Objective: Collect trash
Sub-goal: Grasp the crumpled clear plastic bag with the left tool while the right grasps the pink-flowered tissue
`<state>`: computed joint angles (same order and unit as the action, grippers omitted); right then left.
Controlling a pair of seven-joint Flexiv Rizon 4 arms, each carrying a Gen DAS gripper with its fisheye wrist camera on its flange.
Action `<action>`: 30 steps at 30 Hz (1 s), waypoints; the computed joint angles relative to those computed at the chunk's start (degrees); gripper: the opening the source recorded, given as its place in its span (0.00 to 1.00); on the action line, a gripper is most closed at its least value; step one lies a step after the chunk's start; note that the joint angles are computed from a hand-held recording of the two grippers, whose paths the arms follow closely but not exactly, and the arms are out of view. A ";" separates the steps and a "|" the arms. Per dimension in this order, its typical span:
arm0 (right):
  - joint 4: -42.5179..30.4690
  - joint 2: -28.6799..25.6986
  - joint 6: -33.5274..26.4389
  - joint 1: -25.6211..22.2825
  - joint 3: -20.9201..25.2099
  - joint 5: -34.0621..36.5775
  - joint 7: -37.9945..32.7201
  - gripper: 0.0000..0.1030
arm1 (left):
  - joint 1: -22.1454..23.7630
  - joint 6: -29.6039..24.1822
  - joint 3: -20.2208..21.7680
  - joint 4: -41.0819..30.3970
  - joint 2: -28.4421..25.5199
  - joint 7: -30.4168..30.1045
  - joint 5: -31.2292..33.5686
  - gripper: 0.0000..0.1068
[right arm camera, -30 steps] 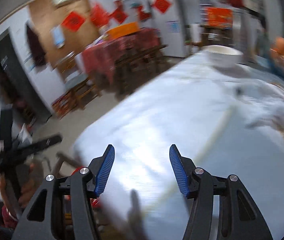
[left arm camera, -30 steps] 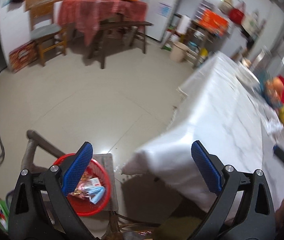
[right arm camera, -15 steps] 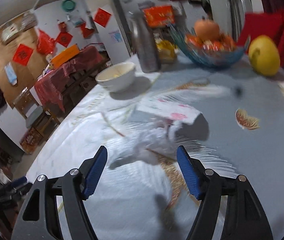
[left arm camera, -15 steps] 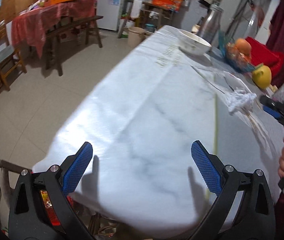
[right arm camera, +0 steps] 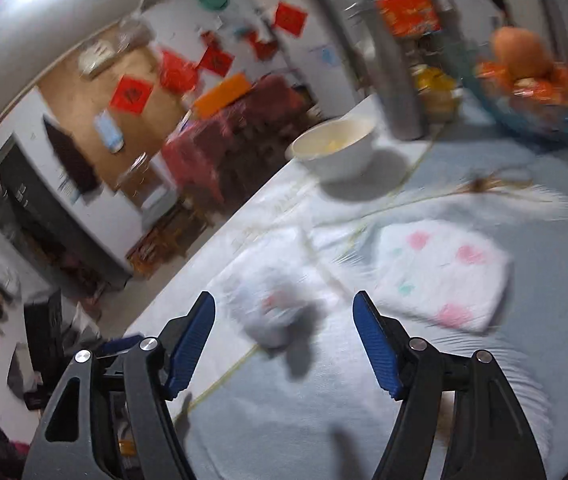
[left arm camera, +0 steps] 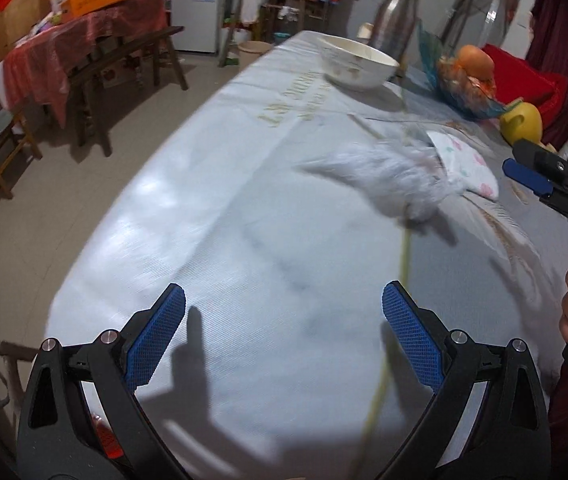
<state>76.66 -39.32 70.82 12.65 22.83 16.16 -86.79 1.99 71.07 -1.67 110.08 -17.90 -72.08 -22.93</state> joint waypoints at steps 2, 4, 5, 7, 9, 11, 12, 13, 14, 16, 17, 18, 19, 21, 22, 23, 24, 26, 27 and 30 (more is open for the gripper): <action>3.29 1.53 2.91 4.36 -7.59 -3.46 7.34 0.68 | -0.89 -0.27 -0.15 -2.16 -1.41 -0.20 1.41 0.89; 5.79 2.25 4.74 7.03 -12.58 -6.91 13.74 0.68 | -1.90 -0.64 -0.19 -4.88 -3.09 -0.40 3.26 0.89; 6.05 2.19 5.21 6.99 -12.97 -7.64 15.20 0.69 | -2.16 -0.64 -0.35 -5.94 -3.80 -0.32 3.77 0.89; 6.18 1.79 6.15 6.21 -12.69 -8.52 17.19 0.69 | -2.79 -0.99 -0.50 -8.18 -5.19 -0.58 4.72 0.89; 6.53 1.57 6.90 6.23 -12.98 -9.92 19.54 0.72 | -3.33 -1.81 -0.65 -10.77 -6.78 -0.87 5.54 0.89; 6.77 1.33 7.15 5.48 -12.43 -11.29 20.67 0.73 | -3.51 -2.77 -1.06 -13.35 -8.46 -0.85 5.77 0.89; 6.73 1.16 7.16 5.80 -12.90 -12.42 21.79 0.73 | -3.77 -3.44 -1.06 -15.16 -9.65 -1.13 6.06 0.89; 7.12 1.30 7.33 6.36 -13.71 -13.62 23.19 0.73 | -4.14 -4.07 -0.75 -16.84 -10.71 -1.61 6.63 0.89; 7.79 1.60 7.59 6.70 -14.37 -14.73 24.36 0.74 | -4.44 -4.28 -0.48 -17.86 -11.37 -2.02 7.15 0.89; 9.12 2.40 7.72 7.53 -15.68 -16.99 26.84 0.75 | -5.43 -5.20 0.68 -21.09 -13.45 -3.44 8.94 0.89; 9.25 2.35 7.67 7.55 -15.84 -17.93 27.71 0.76 | -5.39 -5.44 0.58 -21.78 -13.96 -3.55 9.21 0.89; 9.31 2.23 7.61 7.42 -15.79 -18.76 28.47 0.77 | -5.17 -5.86 0.24 -22.86 -14.77 -3.42 9.21 0.89; 9.24 2.05 7.54 7.16 -15.53 -19.43 28.97 0.77 | -5.19 -6.17 0.23 -23.53 -15.23 -3.60 9.39 0.88; 9.27 1.86 7.43 7.02 -15.55 -20.70 30.13 0.77 | -5.12 -5.91 0.01 -24.01 -15.83 -3.69 9.60 0.81; 9.21 1.70 7.32 7.00 -15.64 -21.29 30.66 0.77 | -5.04 -5.22 -0.24 -23.80 -15.98 -3.44 9.67 0.73; 9.12 1.50 7.11 7.05 -15.82 -21.87 31.24 0.77 | -4.89 -4.61 -0.59 -23.58 -16.14 -3.10 9.56 0.70; 9.06 1.32 6.94 7.01 -15.88 -22.36 31.69 0.77 | -4.70 -4.15 -0.92 -23.26 -16.14 -2.74 9.38 0.64; 8.69 0.86 6.21 7.08 -16.14 -23.34 32.57 0.77 | -4.54 -2.50 -1.34 -22.53 -16.21 -2.20 9.10 0.57; 8.41 0.57 5.56 7.21 -16.38 -23.88 33.04 0.77 | -4.12 -1.91 -1.97 -22.11 -16.09 -1.47 8.63 0.51; 7.26 -0.45 4.12 7.54 -16.95 -25.20 34.26 0.77 | -1.47 -0.61 -5.83 -20.25 -15.61 2.76 4.63 0.45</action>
